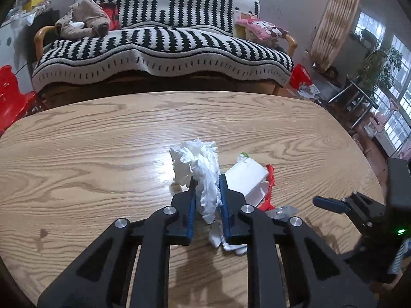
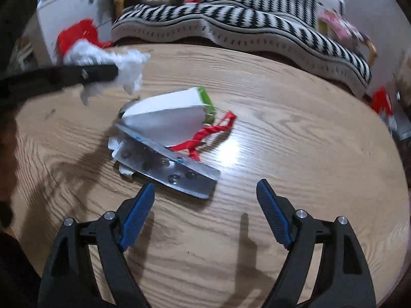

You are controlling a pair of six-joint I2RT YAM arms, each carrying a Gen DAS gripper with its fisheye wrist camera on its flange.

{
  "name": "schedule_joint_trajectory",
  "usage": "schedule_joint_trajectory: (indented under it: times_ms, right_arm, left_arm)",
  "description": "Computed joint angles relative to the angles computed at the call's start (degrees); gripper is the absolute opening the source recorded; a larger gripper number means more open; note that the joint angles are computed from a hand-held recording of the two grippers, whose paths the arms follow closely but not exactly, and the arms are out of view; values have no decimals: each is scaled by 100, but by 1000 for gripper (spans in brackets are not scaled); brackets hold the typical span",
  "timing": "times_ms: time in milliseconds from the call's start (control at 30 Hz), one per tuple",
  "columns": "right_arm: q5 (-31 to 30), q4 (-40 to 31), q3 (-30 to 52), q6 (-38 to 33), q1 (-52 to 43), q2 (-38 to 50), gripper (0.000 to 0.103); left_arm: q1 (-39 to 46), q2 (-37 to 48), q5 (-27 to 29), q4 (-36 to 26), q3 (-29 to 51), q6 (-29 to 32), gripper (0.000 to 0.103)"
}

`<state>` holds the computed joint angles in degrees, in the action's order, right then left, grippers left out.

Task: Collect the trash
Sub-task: 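Grasp the white tissue with the left tool while the right grasps the blister pack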

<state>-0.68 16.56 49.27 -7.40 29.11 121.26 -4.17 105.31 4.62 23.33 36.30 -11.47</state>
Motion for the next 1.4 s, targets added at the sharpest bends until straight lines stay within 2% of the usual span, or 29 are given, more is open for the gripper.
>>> schedule_joint_trajectory:
  times_ms: [200, 367, 433, 567, 667, 833, 1100, 1400]
  right_arm:
    - [611, 276, 179, -678, 362, 399, 80]
    - [498, 353, 458, -779, 400, 644, 80]
    - [410, 294, 547, -740, 398, 669, 69]
    - [323, -79, 924, -708, 503, 764, 31]
    - [322, -171, 937, -660, 601, 721, 18]
    - [-183, -245, 676, -261, 528, 317, 16]
    - [-888, 33, -309, 412, 277, -765, 16]
    - [-993, 76, -1526, 556, -134, -2234, 16]
  left_arm:
    - [288, -506, 212, -99, -392, 198, 16]
    - [527, -555, 297, -185, -465, 255, 16]
    - [561, -584, 294, -191, -527, 295, 16]
    - [707, -632, 340, -232, -567, 368, 16]
    - [774, -713, 344, -230, -636, 396, 16]
    - [718, -1085, 366, -256, -865, 387, 16]
    - [277, -1743, 159, -371, -1221, 351, 16]
    - [-616, -2017, -276, -465, -1377, 64, 16]
